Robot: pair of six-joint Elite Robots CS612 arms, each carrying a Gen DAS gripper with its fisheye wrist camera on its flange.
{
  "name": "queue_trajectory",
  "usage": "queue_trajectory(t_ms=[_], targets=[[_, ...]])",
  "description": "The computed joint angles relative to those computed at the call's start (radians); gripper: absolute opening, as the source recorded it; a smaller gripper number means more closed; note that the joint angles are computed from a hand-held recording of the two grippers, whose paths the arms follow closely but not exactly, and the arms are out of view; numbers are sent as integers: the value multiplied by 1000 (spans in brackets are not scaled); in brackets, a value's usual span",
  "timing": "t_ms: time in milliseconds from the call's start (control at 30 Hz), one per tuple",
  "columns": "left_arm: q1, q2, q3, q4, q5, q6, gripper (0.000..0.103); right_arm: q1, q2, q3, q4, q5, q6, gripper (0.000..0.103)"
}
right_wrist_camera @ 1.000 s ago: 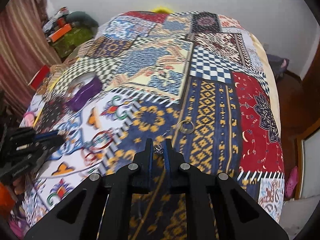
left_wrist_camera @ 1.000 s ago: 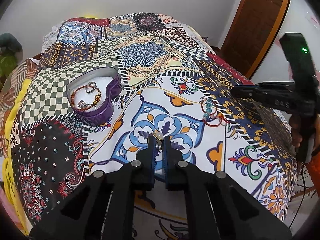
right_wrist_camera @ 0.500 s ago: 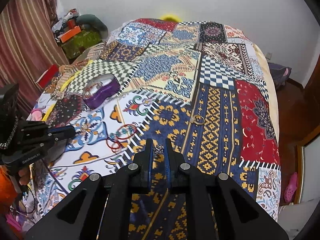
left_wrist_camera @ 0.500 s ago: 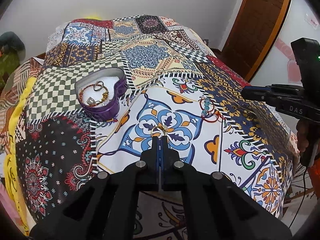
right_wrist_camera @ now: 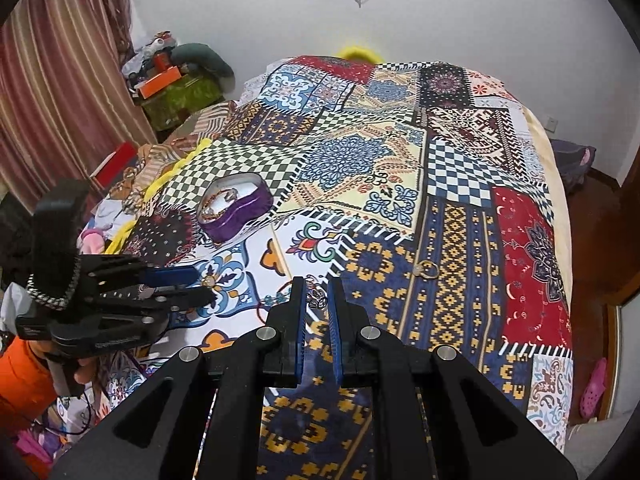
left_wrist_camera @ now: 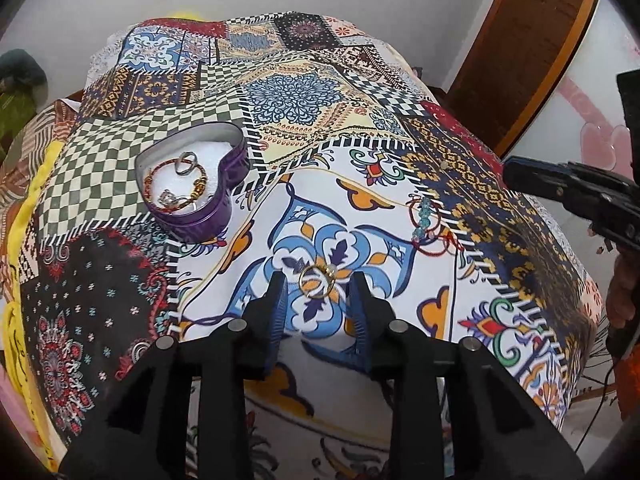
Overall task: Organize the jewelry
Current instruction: 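Carry the gold ring in the left gripper while the right gripper carries the charm to the tin, then lower both grippers into the tin and open them to release ring and charm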
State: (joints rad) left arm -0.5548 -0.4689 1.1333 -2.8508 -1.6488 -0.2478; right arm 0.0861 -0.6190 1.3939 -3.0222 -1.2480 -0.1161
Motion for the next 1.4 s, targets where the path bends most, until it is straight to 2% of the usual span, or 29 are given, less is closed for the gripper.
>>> queue_trajectory(t_ms=[67, 133, 533, 900, 1167, 1400], targets=[[3, 10, -16, 7, -14, -8, 29, 0, -1, 2, -2, 4, -1, 9], [5, 18, -28, 10, -19, -22, 20, 1, -1, 3, -3, 6, -1, 9], [-9, -11, 34, -76, 56, 12, 19, 16, -3, -15, -19, 36, -7, 9], [24, -40, 68, -160, 102, -36, 19, 50, 30, -109, -27, 71, -12, 9], [49, -35, 54, -168, 139, -49, 19, 74, 85, -230, 56, 102, -11, 9], [63, -1, -11, -127, 140, -42, 19, 92, 147, -352, 179, 93, -24, 9]])
